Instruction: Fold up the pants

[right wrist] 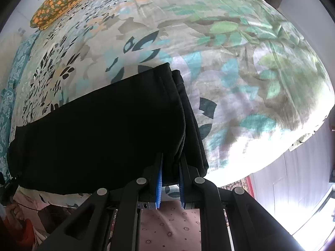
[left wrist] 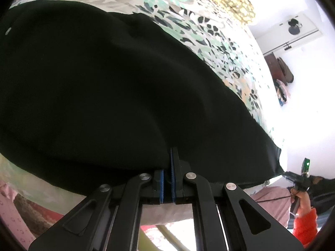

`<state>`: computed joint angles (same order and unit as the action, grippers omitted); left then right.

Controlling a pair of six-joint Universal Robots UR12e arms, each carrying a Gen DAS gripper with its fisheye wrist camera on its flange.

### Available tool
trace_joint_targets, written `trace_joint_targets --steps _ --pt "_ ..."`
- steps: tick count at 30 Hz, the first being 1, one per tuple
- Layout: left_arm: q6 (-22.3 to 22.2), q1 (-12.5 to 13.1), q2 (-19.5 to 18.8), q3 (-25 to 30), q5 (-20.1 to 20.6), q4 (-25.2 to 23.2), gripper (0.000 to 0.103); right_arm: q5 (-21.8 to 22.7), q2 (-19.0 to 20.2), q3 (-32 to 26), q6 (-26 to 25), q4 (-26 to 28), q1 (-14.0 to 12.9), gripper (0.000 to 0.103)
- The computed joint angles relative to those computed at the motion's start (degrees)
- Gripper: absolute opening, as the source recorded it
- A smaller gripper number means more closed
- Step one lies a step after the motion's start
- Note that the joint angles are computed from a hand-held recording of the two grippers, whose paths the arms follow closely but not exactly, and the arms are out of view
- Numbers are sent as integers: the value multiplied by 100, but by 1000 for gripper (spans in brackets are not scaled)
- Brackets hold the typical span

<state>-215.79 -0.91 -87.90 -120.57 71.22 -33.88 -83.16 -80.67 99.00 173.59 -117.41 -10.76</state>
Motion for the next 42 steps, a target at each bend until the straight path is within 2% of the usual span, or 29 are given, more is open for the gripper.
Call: trace_joint_targets --steps 3,5,12,18,24,35,37,39,41,42 --pt "92 -32 47 -19 -27 -71 3 -143 -58 93 133 -216 28 13" --pt "164 -59 -56 76 -47 -93 3 -187 -81 130 205 -269 29 13" --pt "341 -58 -145 133 -137 -365 4 -527 9 39 299 -70 116 14" --pt "338 -40 -90 68 -219 -254 4 -904 67 -15 285 -107 261 14" --pt "356 -35 39 -3 -281 -195 3 -1028 61 -6 376 -159 308 14" --pt "410 -61 18 22 -257 -640 4 -1094 117 -64 478 -88 351 14" --pt "445 -72 17 56 -223 -758 7 -1072 124 -78 517 -53 338 14" --pt "439 -69 12 106 -242 -941 12 -1072 115 -76 545 -86 332 23" --pt "428 -29 70 152 -339 -1239 18 -1065 58 -16 548 -283 328 56" --pt "429 -36 103 181 -304 -1381 31 -1079 -14 61 551 -515 329 63"
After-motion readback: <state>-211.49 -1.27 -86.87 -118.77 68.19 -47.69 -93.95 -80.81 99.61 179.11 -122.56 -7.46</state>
